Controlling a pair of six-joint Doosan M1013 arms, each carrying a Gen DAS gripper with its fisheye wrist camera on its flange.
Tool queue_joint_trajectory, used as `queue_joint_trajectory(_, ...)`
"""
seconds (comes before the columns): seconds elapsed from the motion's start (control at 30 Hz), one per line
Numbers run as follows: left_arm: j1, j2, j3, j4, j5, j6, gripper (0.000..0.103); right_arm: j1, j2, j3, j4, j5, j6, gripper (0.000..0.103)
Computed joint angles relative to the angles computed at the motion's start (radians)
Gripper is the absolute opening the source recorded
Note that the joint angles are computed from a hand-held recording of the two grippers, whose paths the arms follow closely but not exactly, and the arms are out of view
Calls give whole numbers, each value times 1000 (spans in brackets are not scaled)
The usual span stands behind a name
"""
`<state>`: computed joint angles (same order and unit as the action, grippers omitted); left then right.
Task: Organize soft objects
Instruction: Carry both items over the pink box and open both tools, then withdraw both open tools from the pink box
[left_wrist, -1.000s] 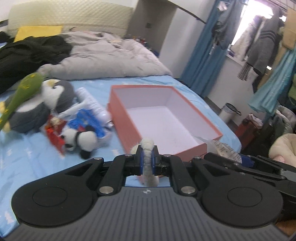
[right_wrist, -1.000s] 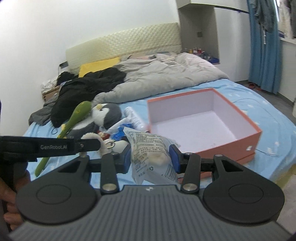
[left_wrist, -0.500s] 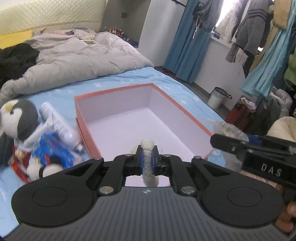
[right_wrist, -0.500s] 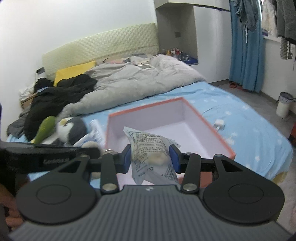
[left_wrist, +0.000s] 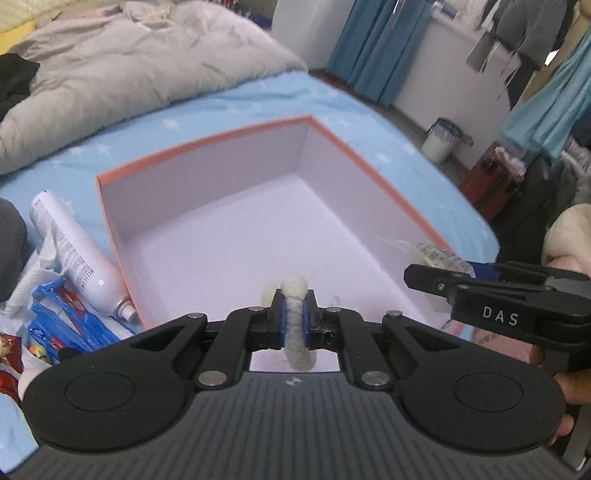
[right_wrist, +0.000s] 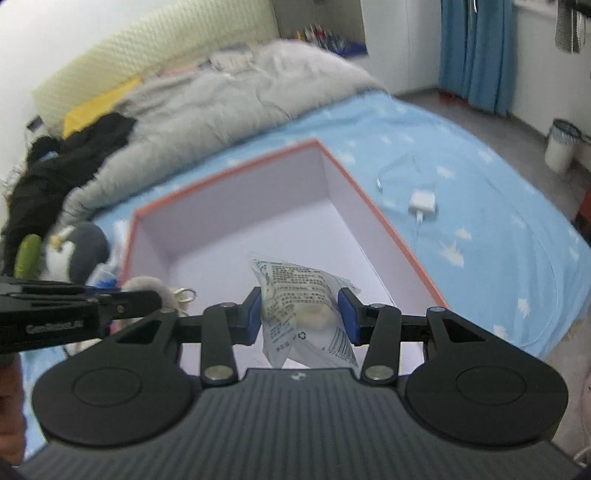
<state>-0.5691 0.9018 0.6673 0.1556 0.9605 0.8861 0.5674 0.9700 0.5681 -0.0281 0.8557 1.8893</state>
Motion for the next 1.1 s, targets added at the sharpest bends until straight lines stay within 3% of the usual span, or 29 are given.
queue_joint_trajectory(0.1,6,43,-62,-39,58,18,10,-8,43,-71,21,78,-29,47)
queue_joint_trajectory(0.23,8,68,-99,-49,82,42,15,-13,58,-91,11,103,-39,49)
queue_joint_trajectory(0.27,8,70,-99,-63,84,45,26,-13,56,-85,12,99,-43,50)
queue_joint_trajectory(0.3,10,72,-102,-71,87,45,45,-14,53,-80,14,95,-51,51)
queue_joint_trajectory(0.37,4,65,-89,-39,74,33,55,-14,54,-78,20,93,-63,51)
queue_joint_trajectory(0.47,-5,51,-70,-9,63,29,55,-14,53,-76,23,88,-63,67)
queue_joint_trajectory(0.73,-34,-55,86,113,-51,-69,55,-8,-16,38,22,-11,-55,67)
queue_joint_trajectory(1.1,-101,-211,311,345,-165,-275,55,19,-186,319,-19,-275,-44,67)
